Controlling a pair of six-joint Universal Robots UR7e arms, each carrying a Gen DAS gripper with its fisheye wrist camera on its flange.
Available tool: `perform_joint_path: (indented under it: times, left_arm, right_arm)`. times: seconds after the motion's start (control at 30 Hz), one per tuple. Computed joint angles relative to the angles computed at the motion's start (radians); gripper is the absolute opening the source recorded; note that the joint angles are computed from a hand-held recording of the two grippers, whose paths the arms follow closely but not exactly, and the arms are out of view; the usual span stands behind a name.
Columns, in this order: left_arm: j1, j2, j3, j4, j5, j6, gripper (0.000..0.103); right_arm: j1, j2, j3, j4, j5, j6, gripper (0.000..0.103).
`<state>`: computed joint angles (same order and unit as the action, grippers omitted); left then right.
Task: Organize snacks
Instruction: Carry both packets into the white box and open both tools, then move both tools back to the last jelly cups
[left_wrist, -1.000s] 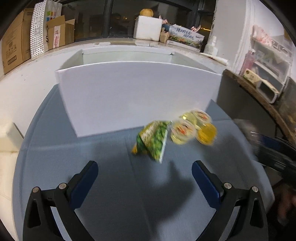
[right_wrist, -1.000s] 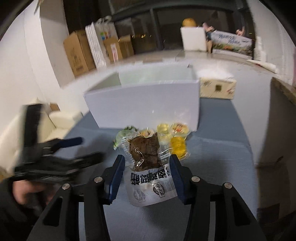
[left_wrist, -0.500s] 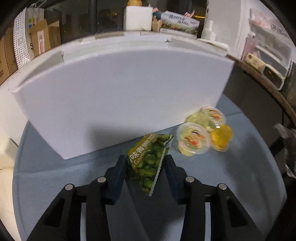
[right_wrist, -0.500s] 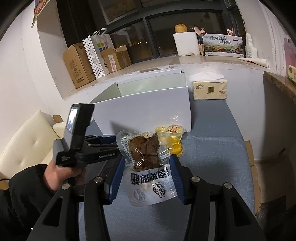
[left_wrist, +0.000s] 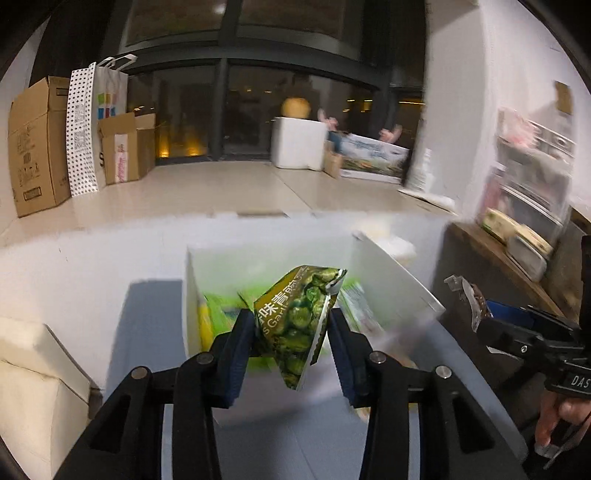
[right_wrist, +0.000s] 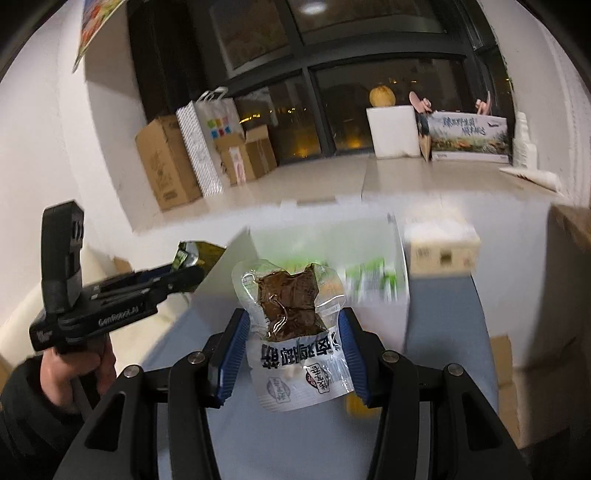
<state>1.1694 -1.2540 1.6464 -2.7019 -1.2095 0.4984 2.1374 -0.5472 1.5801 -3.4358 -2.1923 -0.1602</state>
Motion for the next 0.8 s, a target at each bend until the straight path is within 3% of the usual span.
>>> perform_joint_path:
  times: [0.1, 0.23, 0.3, 0.33, 0.37, 0.4, 0.63, 0.8]
  left_arm:
    - [0.012, 0.055, -0.079, 0.033, 0.014, -0.004, 0.045]
    - [0.029, 0.104, -0.119, 0.052, 0.034, -0.02, 0.05]
    - [0.042, 0.111, -0.131, 0.095, 0.022, -0.041, 0.075]
    - [0.042, 0.107, -0.12, 0.083, 0.024, -0.037, 0.101]
    - [0.044, 0.099, -0.1, 0.045, 0.022, -0.018, 0.103]
    - [0.046, 0.089, -0.089, 0.041, 0.018, -0.012, 0.103]
    - [0.05, 0.012, -0.038, 0.063, -0.033, -0.029, 0.103]
    - [0.037, -0.103, 0.08, 0.058, -0.047, -0.011, 0.103]
  right_arm:
    - [-0.021, 0.054, -0.136, 0.08, -0.019, -0.054, 0.054]
    - [-0.054, 0.11, -0.271, 0.201, -0.042, -0.06, 0.058]
    - [-0.062, 0.12, -0.299, 0.24, -0.053, -0.043, 0.073]
    - [-0.067, 0.11, -0.294, 0.259, -0.041, -0.024, 0.081]
    - [-0.068, 0.1, -0.275, 0.247, -0.037, -0.012, 0.093]
    - [-0.064, 0.09, -0.254, 0.211, -0.035, -0.015, 0.096]
    - [-0.036, 0.007, -0.106, 0.145, -0.028, -0.005, 0.1]
    - [0.015, -0.056, 0.065, 0.025, -0.014, -0.036, 0.103]
